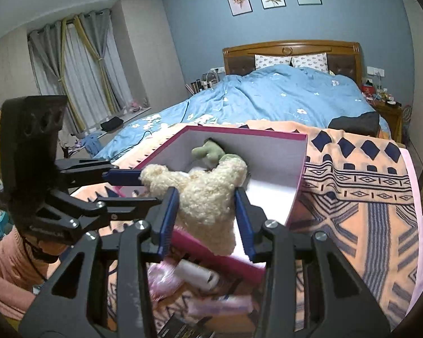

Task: Organize objects
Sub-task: 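Lower the cream teddy into the magenta box and open the right gripper, then move the right gripper back to the pink satin pouch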

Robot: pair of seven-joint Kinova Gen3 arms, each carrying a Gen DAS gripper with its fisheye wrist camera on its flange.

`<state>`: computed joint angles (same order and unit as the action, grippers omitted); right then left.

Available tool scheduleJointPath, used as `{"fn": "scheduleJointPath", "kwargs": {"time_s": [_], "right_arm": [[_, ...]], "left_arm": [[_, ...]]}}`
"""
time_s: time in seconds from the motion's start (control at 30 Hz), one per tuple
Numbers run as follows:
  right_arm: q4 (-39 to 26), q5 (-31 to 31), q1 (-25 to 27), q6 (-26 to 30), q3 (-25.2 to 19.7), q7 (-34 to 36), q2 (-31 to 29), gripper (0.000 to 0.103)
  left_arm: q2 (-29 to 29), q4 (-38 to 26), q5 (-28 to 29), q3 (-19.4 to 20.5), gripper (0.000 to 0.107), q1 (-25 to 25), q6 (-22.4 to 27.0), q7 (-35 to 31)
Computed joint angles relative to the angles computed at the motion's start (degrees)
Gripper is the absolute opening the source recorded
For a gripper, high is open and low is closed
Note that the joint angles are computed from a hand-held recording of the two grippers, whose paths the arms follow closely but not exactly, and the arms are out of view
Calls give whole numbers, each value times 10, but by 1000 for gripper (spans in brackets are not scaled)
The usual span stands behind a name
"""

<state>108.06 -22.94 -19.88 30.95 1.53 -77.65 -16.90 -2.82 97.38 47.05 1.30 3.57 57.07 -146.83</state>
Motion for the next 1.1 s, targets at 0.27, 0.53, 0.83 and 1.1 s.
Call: {"fn": "scheduleJointPath", "kwargs": {"time_s": [0.27, 0.53, 0.83, 1.1], "right_arm": [[-66, -21, 24, 42, 6, 34, 87, 29], [-76, -44, 80, 65, -14, 46, 121, 29], [-24, -104, 74, 50, 0, 94, 72, 33], [44, -147, 20, 20, 22, 122, -7, 40]], "left_arm": [[65, -70, -78, 40, 41, 23, -24, 89], [101, -82, -129, 60, 42, 23, -32, 139], [55, -18, -74, 48, 58, 4, -55, 73], [-20, 61, 3, 0, 71, -1, -60, -24]]}}
